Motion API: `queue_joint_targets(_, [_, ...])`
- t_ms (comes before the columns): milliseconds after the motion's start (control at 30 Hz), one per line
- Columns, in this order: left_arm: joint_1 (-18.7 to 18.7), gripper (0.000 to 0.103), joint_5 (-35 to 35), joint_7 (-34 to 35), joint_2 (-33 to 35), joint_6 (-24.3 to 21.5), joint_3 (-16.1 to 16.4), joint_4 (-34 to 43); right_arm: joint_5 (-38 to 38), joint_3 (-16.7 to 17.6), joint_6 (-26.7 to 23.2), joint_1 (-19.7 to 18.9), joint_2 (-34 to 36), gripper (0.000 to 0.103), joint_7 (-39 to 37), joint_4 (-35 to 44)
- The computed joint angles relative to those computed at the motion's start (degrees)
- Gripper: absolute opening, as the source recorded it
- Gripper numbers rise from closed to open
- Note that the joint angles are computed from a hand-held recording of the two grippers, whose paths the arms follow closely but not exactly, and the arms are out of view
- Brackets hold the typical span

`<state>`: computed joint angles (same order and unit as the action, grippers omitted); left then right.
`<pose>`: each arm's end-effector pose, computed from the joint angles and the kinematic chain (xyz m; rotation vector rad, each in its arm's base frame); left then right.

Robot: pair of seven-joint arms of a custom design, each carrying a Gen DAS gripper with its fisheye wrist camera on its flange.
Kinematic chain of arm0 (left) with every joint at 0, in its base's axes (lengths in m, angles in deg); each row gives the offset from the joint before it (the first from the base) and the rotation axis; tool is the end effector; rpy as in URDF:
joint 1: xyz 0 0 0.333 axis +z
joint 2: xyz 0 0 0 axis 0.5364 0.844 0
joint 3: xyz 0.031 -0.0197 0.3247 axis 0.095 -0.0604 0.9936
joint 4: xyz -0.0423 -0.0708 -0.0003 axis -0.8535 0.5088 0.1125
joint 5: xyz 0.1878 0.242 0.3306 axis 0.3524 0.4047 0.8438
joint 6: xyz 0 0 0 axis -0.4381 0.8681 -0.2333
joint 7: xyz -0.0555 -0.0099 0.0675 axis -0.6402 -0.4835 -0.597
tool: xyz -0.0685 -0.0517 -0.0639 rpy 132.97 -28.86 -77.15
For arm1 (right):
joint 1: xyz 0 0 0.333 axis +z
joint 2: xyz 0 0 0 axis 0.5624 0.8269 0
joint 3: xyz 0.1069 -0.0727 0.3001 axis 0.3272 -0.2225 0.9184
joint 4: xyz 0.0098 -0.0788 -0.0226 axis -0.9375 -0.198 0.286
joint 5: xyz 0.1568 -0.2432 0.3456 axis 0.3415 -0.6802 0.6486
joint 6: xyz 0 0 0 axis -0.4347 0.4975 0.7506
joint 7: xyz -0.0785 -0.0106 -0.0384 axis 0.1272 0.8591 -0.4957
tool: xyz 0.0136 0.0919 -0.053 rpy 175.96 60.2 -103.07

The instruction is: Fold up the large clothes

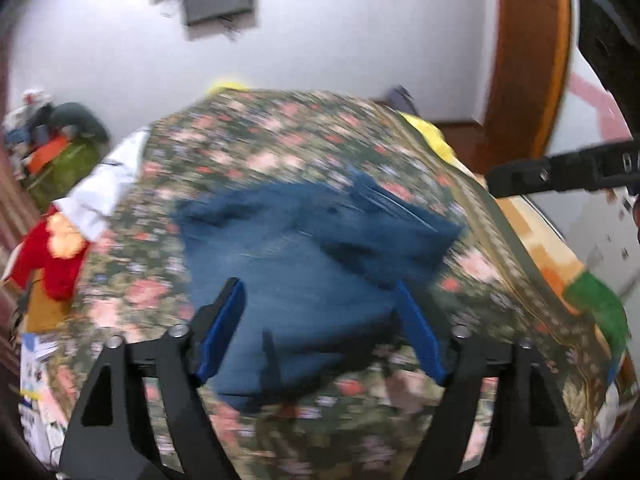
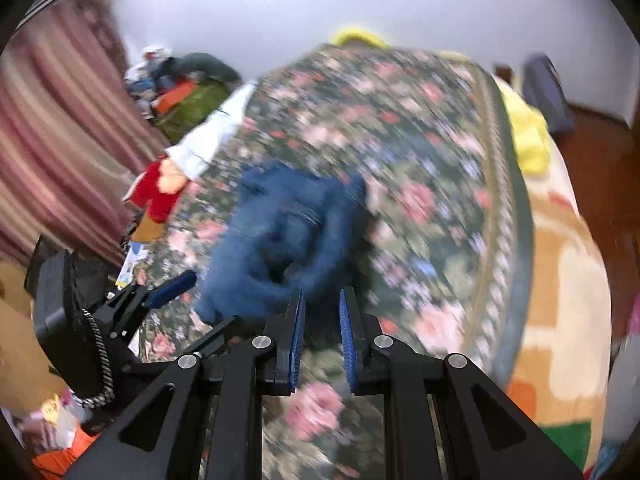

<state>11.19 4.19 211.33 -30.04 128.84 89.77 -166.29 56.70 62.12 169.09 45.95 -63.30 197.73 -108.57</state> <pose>0.4976 -0.1634 0.5579 -0.9441 2.4148 -1.0075 0.3869 0.2252 0.6057 -1.3930 2.0592 -0.3696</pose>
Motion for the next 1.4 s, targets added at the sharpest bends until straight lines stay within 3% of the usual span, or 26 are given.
queue_joint_targets(133, [4.18, 0.086, 4.79, -5.24, 3.22, 5.86, -1.15, 2.24, -4.6, 1.94, 0.74, -1.2, 7.92, 0.013, -2.51, 7.76])
queue_joint_targets(300, [7.24, 0.086, 7.83, -9.72, 9.58, -0.27, -1.39, 6.97, -4.56, -0.33, 1.17, 1.8, 18.59, 0.013, -6.05, 14.64])
queue_joint_targets(400, [9.67, 0.086, 10.78, -12.34, 12.75, -3.67, -3.58, 8.08, -6.4, -1.04, -2.04, 2.76, 23.93, 0.013, -5.63, 17.21])
queue_joint_targets(533, [9.96, 0.089, 8.53, -9.51, 12.29, -1.21, -4.66, 4.38, -12.28, -2.2, -9.35, 4.44, 26.95, 0.013, -5.57, 17.73])
queue_joint_targets(633, [9.87, 0.094, 7.01, -9.02, 11.09, -0.61, -4.58, 2.0, -10.24, -4.28, -6.44, 6.07, 23.76, 0.015, -9.06, 12.63])
queue_joint_targets(667, [9.71, 0.094, 6.22, -8.48, 10.64, -0.59, -4.28, 1.41, -9.79, -4.42, -6.48, 6.29, 22.61, 0.019, -9.68, 11.27])
queue_joint_targets(733, [9.26, 0.094, 4.56, -6.71, 9.87, 0.5, -3.63, 0.05, -12.5, -2.93, -8.81, 5.43, 21.12, 0.054, -7.48, 10.29])
queue_joint_targets(767, [8.97, 0.094, 3.69, -5.72, 9.37, 0.67, -3.24, -0.53, -16.56, -1.19, -11.32, 4.29, 20.33, 0.086, -4.14, 9.89])
queue_joint_targets(800, [8.91, 0.094, 3.36, -5.38, 9.38, 0.39, -2.97, -0.45, -19.07, -0.39, -12.2, 3.77, 19.73, 0.099, -2.0, 9.33])
queue_joint_targets(833, [9.0, 0.094, 3.24, -5.44, 9.22, -0.27, -2.81, -0.55, -19.88, -0.43, -11.3, 3.85, 18.2, 0.099, -0.6, 7.56])
queue_joint_targets(1000, [9.96, 0.093, 3.5, -4.97, 7.99, -4.97, -2.04, -0.24, -8.16, -4.99, -3.82, 5.11, 11.78, 0.099, -1.09, -0.69])
queue_joint_targets(1067, [10.92, 0.093, 5.53, -4.91, 7.62, -7.31, -2.07, 0.48, -4.34, -5.57, -3.2, 4.84, 9.89, 0.099, -1.47, -2.21])
queue_joint_targets(1267, [12.7, 0.093, 8.53, -7.48, 10.82, -4.79, -2.44, 6.54, -0.25, -4.57, -2.79, 2.41, 7.07, 0.1, -2.42, -1.32])
queue_joint_targets(1400, [13.61, 0.093, 8.65, -8.65, 17.0, -5.01, -3.99, 14.55, 0.24, -4.68, 1.17, 0.7, 9.05, 0.1, -3.54, 1.98])
